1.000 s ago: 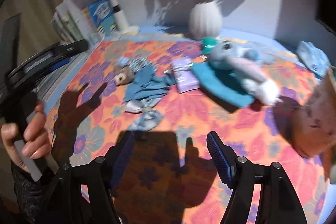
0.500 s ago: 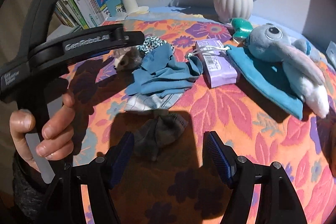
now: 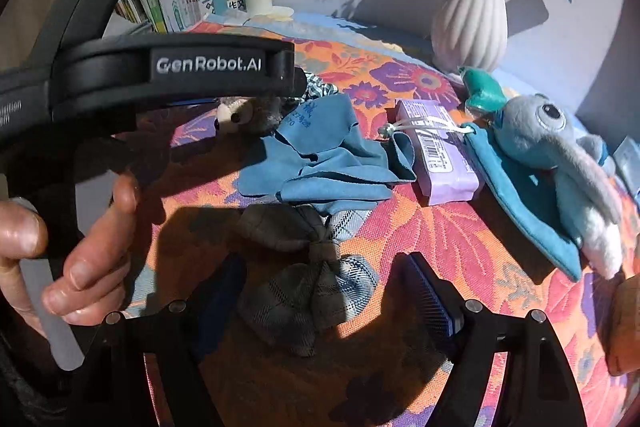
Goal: Organize soft objects
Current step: 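Grasp the brown teddy bear with the left tool while the right tool grasps the plaid bow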
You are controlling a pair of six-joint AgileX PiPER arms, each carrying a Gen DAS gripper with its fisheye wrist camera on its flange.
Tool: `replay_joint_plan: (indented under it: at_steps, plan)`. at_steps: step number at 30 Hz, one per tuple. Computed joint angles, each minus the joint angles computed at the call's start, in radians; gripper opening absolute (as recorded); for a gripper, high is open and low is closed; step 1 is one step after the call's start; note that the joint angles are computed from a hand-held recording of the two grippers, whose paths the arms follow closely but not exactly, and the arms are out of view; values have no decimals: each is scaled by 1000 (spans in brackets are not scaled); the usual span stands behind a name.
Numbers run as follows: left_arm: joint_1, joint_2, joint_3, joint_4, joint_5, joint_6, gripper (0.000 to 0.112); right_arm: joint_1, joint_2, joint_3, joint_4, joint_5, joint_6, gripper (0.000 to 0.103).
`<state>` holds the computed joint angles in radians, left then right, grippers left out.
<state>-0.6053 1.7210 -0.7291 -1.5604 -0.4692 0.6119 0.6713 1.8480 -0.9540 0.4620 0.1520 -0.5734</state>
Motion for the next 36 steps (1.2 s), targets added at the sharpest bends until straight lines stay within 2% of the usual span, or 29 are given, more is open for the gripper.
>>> replay_joint_plan:
  at_steps: [2,4,7,10,15,22,28,32,33,36]
  plan:
    - [17,-4,16,50,21,-65,76,2,-4,3,8,-3,-6,70]
    - [31,-4,23,94,42,-109,76,-5,-7,14,127,-15,-129,66]
    - [30,-1,23,112,42,-119,76,-9,-9,16,159,-17,-162,66]
    - [9,10,-2,22,11,-22,76,-8,-10,18,152,-19,-157,66]
    - [-18,21,-26,-50,-32,66,76,-9,-13,24,180,-18,-181,66]
    - [-15,15,-15,-14,-26,34,76,-4,-10,21,179,-22,-181,66]
    - [-23,17,-19,-14,-35,40,75,-3,-15,26,269,-22,-278,54]
    - [-15,21,-21,5,-10,42,61,5,-28,42,362,-29,-382,36]
    - [-14,21,-21,12,-2,41,53,7,-29,45,375,-30,-401,35]
    - [-2,15,-9,65,23,-5,47,9,-38,56,442,-27,-475,28]
